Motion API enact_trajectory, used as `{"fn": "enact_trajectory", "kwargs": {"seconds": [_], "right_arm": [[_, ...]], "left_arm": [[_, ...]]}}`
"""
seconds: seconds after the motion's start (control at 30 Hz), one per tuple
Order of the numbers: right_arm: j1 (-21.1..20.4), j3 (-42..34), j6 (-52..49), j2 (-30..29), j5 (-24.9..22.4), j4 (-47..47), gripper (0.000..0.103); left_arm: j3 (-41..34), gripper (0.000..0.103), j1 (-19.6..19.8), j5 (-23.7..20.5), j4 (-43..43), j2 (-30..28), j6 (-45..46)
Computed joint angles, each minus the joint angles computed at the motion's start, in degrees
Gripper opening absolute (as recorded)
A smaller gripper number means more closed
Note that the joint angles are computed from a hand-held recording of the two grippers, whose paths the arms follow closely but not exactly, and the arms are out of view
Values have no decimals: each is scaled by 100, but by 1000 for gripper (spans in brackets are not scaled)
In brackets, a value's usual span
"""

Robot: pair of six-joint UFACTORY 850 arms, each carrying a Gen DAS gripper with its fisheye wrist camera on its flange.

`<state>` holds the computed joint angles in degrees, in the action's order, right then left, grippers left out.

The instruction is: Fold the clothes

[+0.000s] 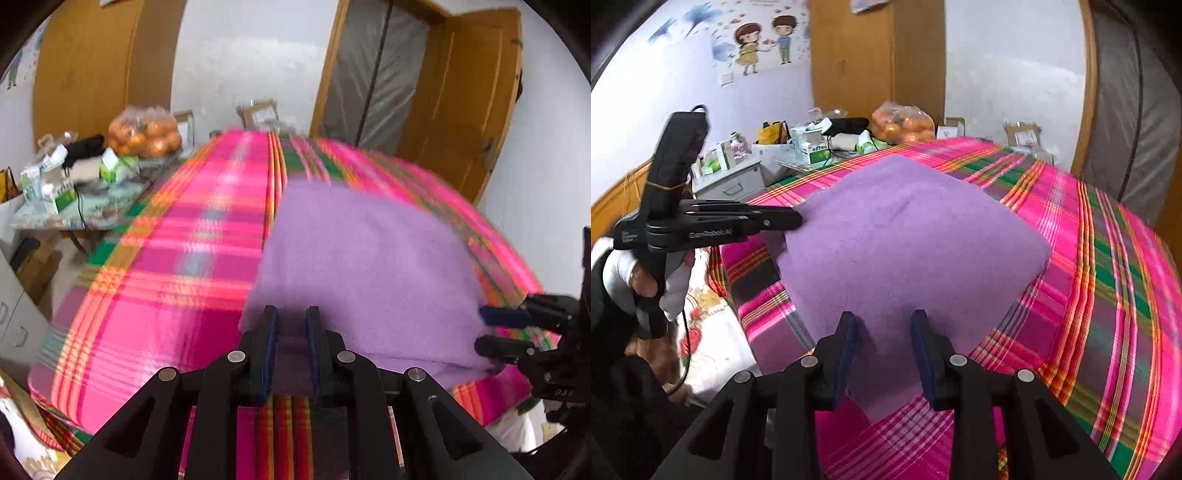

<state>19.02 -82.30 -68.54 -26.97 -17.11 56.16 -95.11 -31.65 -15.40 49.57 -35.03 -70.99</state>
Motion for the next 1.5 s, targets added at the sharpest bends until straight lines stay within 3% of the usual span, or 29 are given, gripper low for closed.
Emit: {"fn": "enact_trajectory", "kwargs": {"seconds": [0.07,0.2,0.37,0.53,0.6,0.8,0.97,1.2,1.33,1.5], "right_arm": [[-56,-61,169,-3,-176,-149,31],[-208,-323,308,-99,-249,78,31],[-376,-1151,1585,-623,-312,-170,31],[-517,-2292,2889,-1430,-719,-714,31],[-551,-2647,3486,-1699,-938,-1175,32],[-725,-2274,2850,-1482,-1075,-314,32],[-890,-1671,2342,-1128,-1263,426,40],[-1036,-1342,2178,-994,-1655,839,49],[-1047,-1336,2220,-1052,-1820,924,50],[-1053,-1437,2364,-1210,-2206,1043,52]], "left_arm": [[27,16,13,39,-18,26,24],[-139,16,83,-11,-911,2,937],[-1107,17,174,-148,-1507,-473,2049],[-3192,17,355,-1184,-3603,-1765,4487],[-3819,16,401,-1589,-4009,-2174,4931],[-3398,17,322,-1539,-3329,-1882,4431],[-2841,17,166,-1578,-2181,-1519,3314],[-2265,18,123,-1561,-1646,-1178,2581],[-2030,30,168,-1471,-1692,-1052,2474],[-1766,32,328,-1103,-2790,-921,3241]]}}
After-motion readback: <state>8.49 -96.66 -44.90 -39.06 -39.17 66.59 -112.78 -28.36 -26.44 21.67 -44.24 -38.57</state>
